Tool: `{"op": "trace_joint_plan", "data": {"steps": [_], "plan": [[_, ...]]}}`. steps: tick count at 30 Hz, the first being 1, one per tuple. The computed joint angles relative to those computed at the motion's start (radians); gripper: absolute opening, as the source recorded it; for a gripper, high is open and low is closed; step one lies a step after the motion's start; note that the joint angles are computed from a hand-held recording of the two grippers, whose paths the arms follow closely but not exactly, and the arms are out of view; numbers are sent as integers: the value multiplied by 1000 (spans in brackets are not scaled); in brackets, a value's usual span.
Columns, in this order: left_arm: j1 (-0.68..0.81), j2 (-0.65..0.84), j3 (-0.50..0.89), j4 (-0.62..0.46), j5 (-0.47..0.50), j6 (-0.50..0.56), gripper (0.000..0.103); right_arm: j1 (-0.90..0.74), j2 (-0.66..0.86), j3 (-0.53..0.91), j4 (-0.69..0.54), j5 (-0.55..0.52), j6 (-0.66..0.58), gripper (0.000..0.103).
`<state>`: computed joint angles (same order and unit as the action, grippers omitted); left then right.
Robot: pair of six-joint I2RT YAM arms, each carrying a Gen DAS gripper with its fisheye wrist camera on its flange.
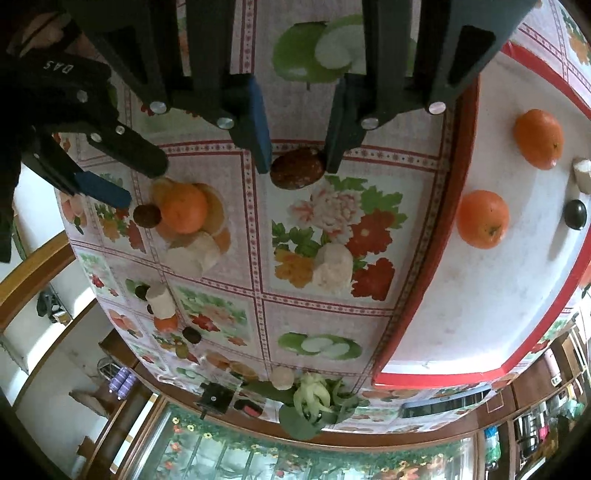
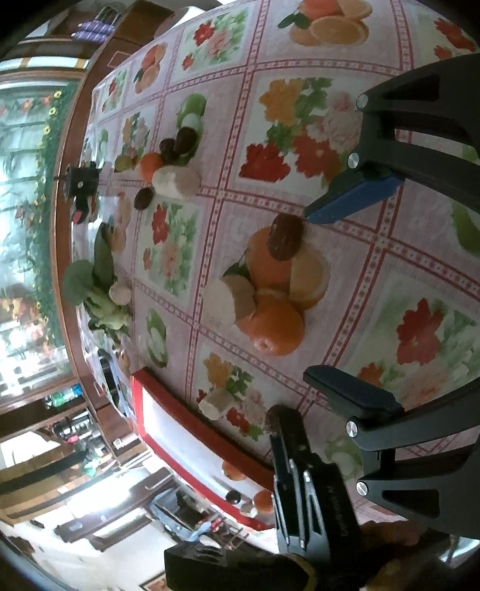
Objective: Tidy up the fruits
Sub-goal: 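Grasp a brown date on the table with the left gripper, then grasp an orange with the right gripper while the left gripper holds the date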
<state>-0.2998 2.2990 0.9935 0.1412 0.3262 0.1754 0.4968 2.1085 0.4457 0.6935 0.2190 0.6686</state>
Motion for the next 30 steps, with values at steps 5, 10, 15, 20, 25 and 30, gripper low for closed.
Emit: {"op": "trace_joint_plan", "data": {"steps": [5, 10, 15, 20, 25, 30], "plan": [[13, 1, -5, -2, 16, 5, 32, -12, 23, 54, -16, -25, -30, 79], [18, 4, -4, -5, 24, 12, 32, -61, 68, 100, -17, -101, -26, 79], [22, 5, -5, -3, 27, 20, 33, -48, 85, 124, -39, -80, -42, 76], [12, 9, -6, 23, 13, 27, 45, -26, 86, 152, -102, -23, -89, 45], [-13, 11, -17, 66, -30, 35, 52, -25, 87, 159, -109, -27, -101, 35], [-11, 13, -43, 124, -41, 65, 32, -31, 77, 125, -83, -40, -84, 35]]}}
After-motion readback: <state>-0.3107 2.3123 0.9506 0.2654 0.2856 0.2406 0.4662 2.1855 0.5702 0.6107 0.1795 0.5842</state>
